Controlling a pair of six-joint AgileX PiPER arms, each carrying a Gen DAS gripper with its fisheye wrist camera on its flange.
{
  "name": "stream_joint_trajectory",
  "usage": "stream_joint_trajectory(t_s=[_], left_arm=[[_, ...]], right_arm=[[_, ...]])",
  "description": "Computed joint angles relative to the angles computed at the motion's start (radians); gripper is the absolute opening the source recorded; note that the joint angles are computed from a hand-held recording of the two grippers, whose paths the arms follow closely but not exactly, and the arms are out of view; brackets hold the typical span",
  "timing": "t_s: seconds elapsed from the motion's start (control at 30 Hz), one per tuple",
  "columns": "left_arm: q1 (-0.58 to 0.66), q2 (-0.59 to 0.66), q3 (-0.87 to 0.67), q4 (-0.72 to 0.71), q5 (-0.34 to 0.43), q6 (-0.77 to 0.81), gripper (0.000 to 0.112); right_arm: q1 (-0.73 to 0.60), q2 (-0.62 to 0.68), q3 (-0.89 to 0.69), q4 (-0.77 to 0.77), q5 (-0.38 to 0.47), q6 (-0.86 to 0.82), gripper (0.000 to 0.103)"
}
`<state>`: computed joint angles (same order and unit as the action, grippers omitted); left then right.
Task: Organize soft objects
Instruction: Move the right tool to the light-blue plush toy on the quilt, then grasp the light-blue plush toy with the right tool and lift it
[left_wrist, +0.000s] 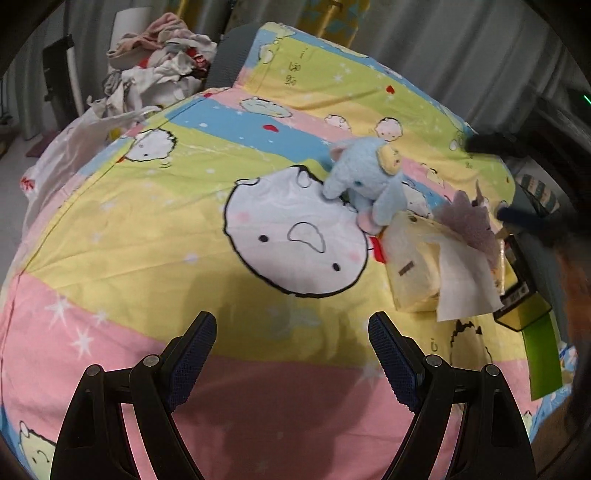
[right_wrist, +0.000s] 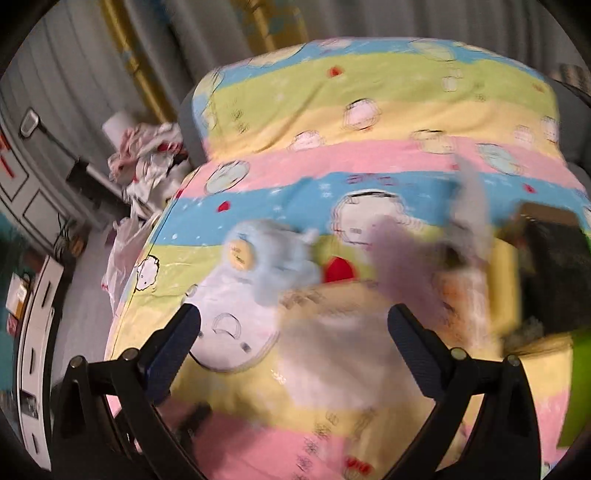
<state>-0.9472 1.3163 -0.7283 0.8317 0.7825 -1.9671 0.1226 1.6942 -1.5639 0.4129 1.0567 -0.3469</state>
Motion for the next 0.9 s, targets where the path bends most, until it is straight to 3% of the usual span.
stream_joint_trajectory(t_s=[0.27, 0.4, 0.47, 0.57, 0.67, 0.9], left_arm=[[0.005, -0.012, 0.007, -0.006, 0.031, -0.009, 0.085], [0.019, -0.071, 0.046, 0.005, -0.052, -0.033, 0.085], [0.000, -0.087, 0.056, 0.041, -0.046, -0.077, 0.085], [-0.015, -0.075, 0.037, 0.029, 0.003, -0.070, 0.085], [-0.007, -0.073, 0.038, 0.012, 0.000, -0.059, 0.085], [-0.036, -0.063, 0.031, 0.027, 0.020, -0.070, 0.085]], right_arm=[[0.227, 0.318, -0.314, -0.335, 0.018, 0.296, 0.099], [0.213, 0.345, -0.327, -0.253, 0.018, 0.242, 0.072], [0.215, 0.311, -0.281, -0.252, -0.026, 0.228, 0.066], [0.185, 0.267, -0.257, -0.201, -0.022, 0.208, 0.058], [0.145, 0.186, -0.207, -0.112, -0.040, 0.150, 0.057], [-0.079, -0.128, -0.015, 0.179, 0.046, -0.115, 0.058]])
